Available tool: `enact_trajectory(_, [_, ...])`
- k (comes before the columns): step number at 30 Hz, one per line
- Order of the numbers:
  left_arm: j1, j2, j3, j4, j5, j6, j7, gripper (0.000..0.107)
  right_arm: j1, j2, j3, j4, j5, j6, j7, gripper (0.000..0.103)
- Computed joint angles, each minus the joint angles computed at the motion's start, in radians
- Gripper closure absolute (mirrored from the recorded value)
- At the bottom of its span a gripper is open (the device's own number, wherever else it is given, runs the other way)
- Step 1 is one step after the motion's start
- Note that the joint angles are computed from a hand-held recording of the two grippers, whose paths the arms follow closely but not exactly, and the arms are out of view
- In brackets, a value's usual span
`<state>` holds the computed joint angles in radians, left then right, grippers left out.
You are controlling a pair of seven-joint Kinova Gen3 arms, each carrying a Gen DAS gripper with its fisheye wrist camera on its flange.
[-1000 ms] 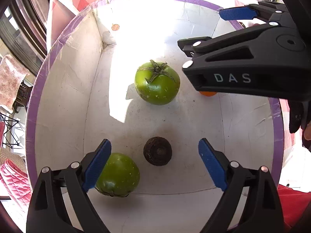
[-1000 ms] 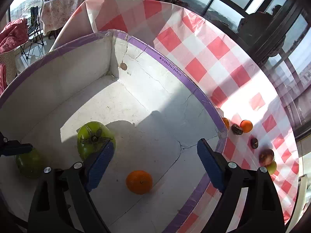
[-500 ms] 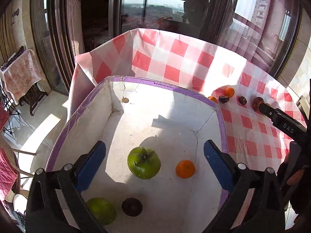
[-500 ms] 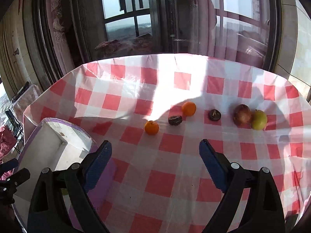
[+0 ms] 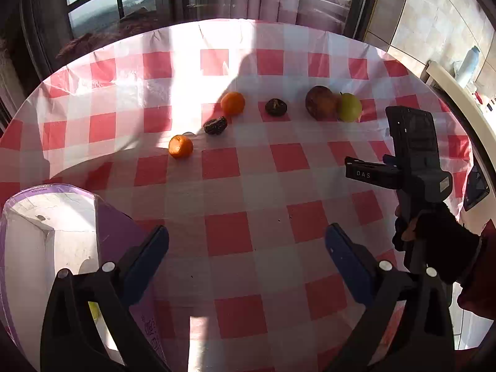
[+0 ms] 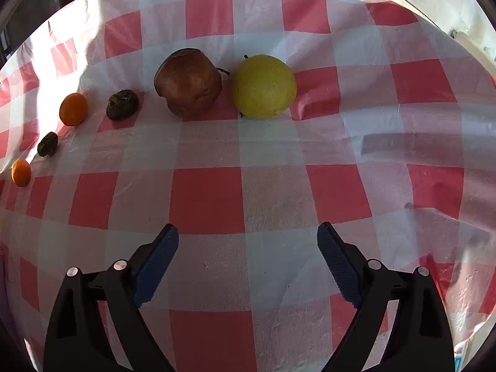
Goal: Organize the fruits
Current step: 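Withdraw both tools from the box and move toward the apple and pear, then grasp the yellow pear with the right tool while the left tool grasps the red apple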
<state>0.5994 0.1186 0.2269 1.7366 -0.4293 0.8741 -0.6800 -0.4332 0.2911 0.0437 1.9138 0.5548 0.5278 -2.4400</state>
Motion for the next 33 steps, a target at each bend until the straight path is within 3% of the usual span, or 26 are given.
enact_trajectory(2, [0.004,0.055,0.001,-0.035,0.018,0.021,-0.012,0.007,0.035,0.040,-0.001,-0.027,-0.007,-0.037,0.047,0.017])
enact_trajectory(7, [0.023,0.138,-0.033,-0.090,0.067,0.063,-0.001,0.007,0.020,0.104,0.071,-0.082,0.040,-0.122,0.069,0.017])
enact_trajectory(14, [0.038,0.208,-0.062,-0.148,0.107,0.100,-0.017,0.007,0.123,0.141,0.054,-0.125,-0.094,-0.207,0.240,0.023])
enact_trajectory(20, [0.034,0.276,-0.081,-0.230,0.129,0.091,-0.075,0.007,0.149,0.142,0.045,-0.125,-0.172,-0.256,0.378,0.023])
enact_trajectory(22, [0.027,0.310,-0.090,-0.271,0.138,0.075,-0.101,0.007,0.165,0.126,0.043,-0.095,-0.208,-0.298,0.407,0.042])
enact_trajectory(27, [0.005,0.444,-0.104,-0.442,0.179,0.066,-0.210,0.007,0.285,0.086,-0.050,-0.052,-0.344,-0.303,0.520,0.042])
enact_trajectory(33, [0.045,0.595,-0.149,-0.643,0.172,0.065,-0.337,0.007,0.363,-0.034,-0.072,0.126,-0.488,-0.342,0.579,0.042])
